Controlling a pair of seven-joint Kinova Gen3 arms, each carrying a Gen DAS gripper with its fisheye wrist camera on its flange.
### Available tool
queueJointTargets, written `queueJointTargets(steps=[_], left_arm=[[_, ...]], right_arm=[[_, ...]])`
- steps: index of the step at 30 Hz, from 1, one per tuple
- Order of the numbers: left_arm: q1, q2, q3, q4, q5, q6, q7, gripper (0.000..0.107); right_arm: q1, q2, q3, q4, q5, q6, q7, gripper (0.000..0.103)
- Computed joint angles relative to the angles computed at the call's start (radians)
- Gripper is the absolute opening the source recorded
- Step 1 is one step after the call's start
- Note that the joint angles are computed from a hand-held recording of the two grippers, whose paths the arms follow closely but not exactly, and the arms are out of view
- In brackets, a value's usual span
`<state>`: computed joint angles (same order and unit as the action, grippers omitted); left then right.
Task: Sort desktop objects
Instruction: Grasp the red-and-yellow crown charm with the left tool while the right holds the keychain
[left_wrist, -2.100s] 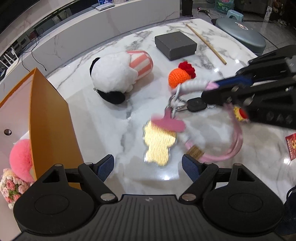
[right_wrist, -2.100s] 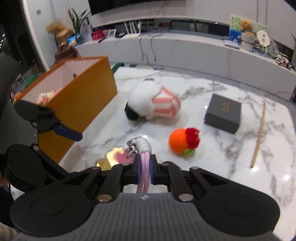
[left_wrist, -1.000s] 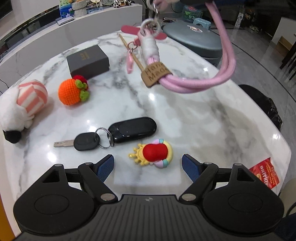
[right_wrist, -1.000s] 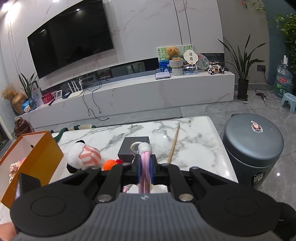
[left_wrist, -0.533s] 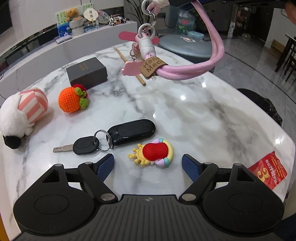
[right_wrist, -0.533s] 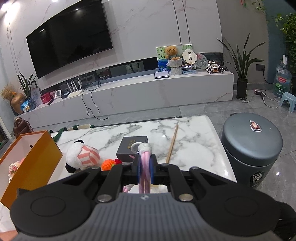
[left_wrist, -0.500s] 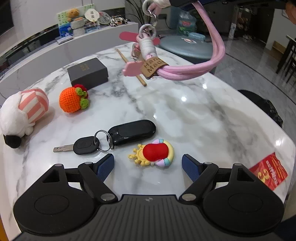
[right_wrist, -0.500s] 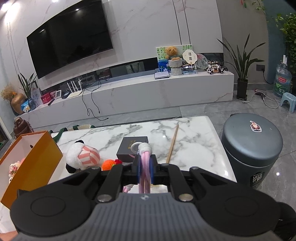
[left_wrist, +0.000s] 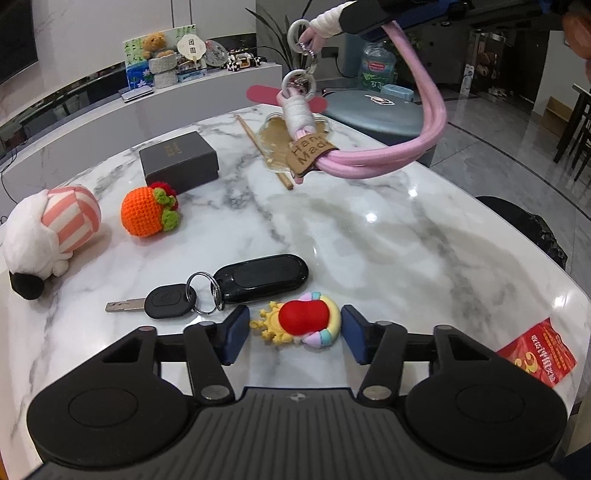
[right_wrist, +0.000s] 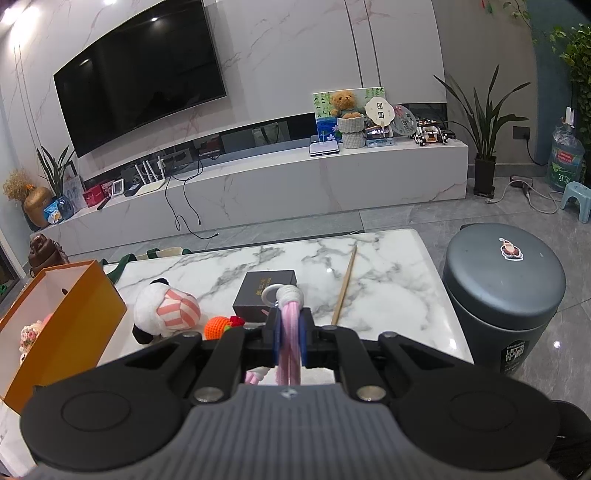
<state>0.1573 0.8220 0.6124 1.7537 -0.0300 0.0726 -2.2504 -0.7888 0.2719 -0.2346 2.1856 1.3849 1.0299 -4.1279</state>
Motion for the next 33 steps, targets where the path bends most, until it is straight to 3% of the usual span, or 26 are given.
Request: queueJointTargets(steps=[7,18,33], left_arm=[[0.001,-0.007,-0.006,-0.027,0.013,0.065,-0.013,0.058],[-0.052,-0.013,0.04,-0.027,0.08,0.081,-0.087,0.057],[-0.243,-0.097,0.196,-0.043,0.216,0.142,-0.165,0.057]], right_arm=[[0.001,0.002,0.0,-0.002,-0.001,-0.003,0.005,0.011],[-0.002,0.01,0.004,-0.014,-0.001,-0.005,0.018,0.011],[-0.027,0.034,0.013,-0.092,0.013,0.042,0.069,0.01]])
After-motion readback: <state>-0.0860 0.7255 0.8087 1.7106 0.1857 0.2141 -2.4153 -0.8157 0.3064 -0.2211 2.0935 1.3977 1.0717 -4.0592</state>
